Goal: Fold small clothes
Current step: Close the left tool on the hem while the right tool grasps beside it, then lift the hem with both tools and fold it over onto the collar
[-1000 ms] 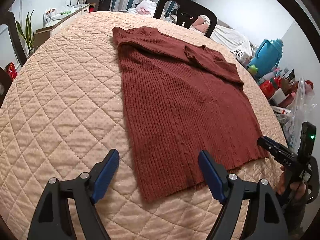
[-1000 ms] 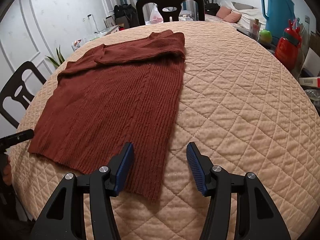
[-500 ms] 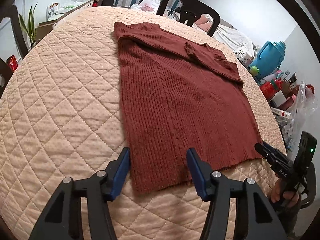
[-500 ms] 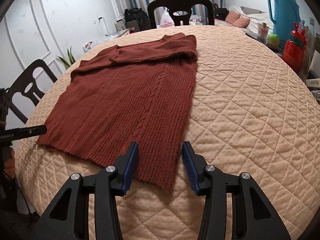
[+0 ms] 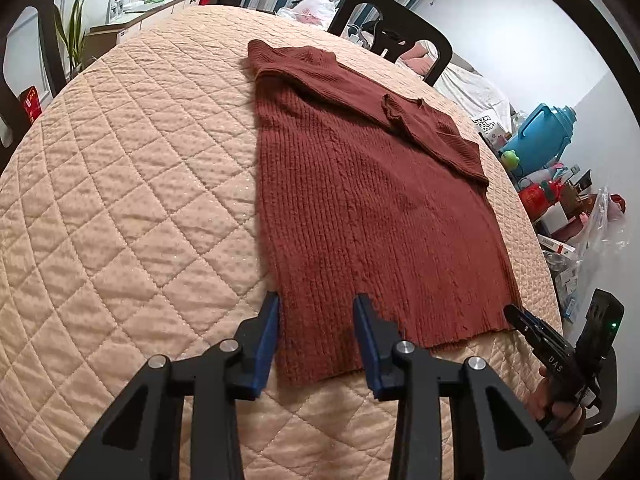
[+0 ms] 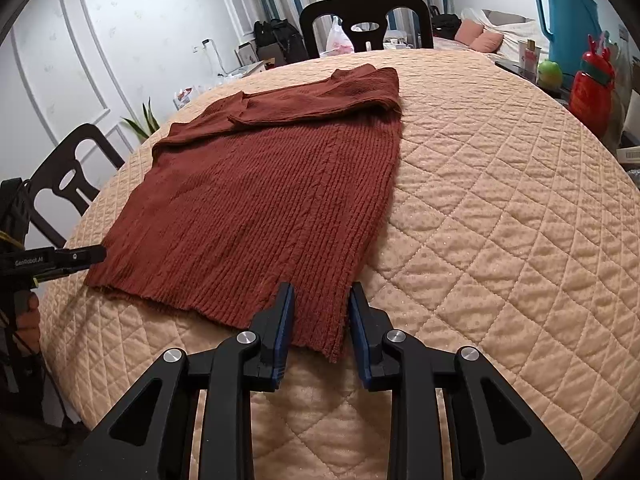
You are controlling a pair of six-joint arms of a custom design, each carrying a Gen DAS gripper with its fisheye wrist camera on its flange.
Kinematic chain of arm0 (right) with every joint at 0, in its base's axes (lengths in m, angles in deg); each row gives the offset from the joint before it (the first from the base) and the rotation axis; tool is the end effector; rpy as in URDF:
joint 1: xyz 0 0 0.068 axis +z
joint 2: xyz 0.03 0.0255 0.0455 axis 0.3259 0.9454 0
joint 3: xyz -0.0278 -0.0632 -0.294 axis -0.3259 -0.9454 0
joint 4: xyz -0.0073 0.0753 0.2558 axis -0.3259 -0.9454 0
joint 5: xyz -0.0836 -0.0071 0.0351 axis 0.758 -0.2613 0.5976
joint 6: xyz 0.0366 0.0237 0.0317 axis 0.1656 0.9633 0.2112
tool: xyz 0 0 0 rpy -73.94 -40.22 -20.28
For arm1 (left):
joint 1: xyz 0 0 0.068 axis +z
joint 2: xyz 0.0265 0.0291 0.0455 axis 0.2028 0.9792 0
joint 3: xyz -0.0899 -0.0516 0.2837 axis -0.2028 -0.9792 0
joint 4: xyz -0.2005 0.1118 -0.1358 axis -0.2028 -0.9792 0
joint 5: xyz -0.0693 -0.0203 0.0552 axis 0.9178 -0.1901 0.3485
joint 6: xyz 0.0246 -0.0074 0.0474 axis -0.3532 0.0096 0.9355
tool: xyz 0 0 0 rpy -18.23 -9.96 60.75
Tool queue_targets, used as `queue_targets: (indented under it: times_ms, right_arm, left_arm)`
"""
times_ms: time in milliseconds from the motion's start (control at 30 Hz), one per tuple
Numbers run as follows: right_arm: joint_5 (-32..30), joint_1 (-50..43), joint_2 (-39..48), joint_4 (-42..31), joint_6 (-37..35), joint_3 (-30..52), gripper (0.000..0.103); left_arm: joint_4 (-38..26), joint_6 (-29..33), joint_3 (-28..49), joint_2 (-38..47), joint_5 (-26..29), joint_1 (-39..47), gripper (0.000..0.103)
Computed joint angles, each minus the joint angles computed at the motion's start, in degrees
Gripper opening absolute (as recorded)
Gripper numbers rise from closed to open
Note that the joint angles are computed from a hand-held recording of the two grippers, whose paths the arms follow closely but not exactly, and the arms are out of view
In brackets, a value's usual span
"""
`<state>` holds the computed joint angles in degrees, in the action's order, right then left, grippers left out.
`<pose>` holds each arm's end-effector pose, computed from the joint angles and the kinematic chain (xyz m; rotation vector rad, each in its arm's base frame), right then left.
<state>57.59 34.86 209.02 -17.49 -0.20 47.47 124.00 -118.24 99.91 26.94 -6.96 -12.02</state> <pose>0.3285 0.1041 0.0497 -0.5499 2.4227 0.4600 0.1945 -0.0832 0.0654 -0.5607 2.4817 -0.4431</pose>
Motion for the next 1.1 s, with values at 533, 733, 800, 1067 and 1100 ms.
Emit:
queue_targets:
  times_ms: [533,733,800,1067,1100]
  right_arm:
    - [-0.18,-0.27,-0.14,0.95,0.19,-0.63,0.027]
    - [-3.31,-1.80,-0.16,1.50,1.75,-0.87,0.008]
    - [-4.96,-2.64,-0.50,1.90,2.19,-1.34,0.008]
    - [-10.49,-5.06,-1.45,2.60,4.45,-2.44,0.007]
    - [-10.47,-5.03,-1.85,3.08,4.61,-2.99,0.007]
  left_arm:
    - [5.93,-3.76,-2.05,2.34,1.22,-0.13,0.008]
    - [9.75,-4.36,-4.50,1.64,0.10,-0.13,0.008]
    - [10.71,-4.58,-5.48,0.65,-0.61,-0.46,0.008]
    - [12.51,-6.05,-8.49,-3.44,-3.58,-2.97,0.008]
    - [12.61,-6.28,-8.79,-3.96,-3.63,-3.34,0.008]
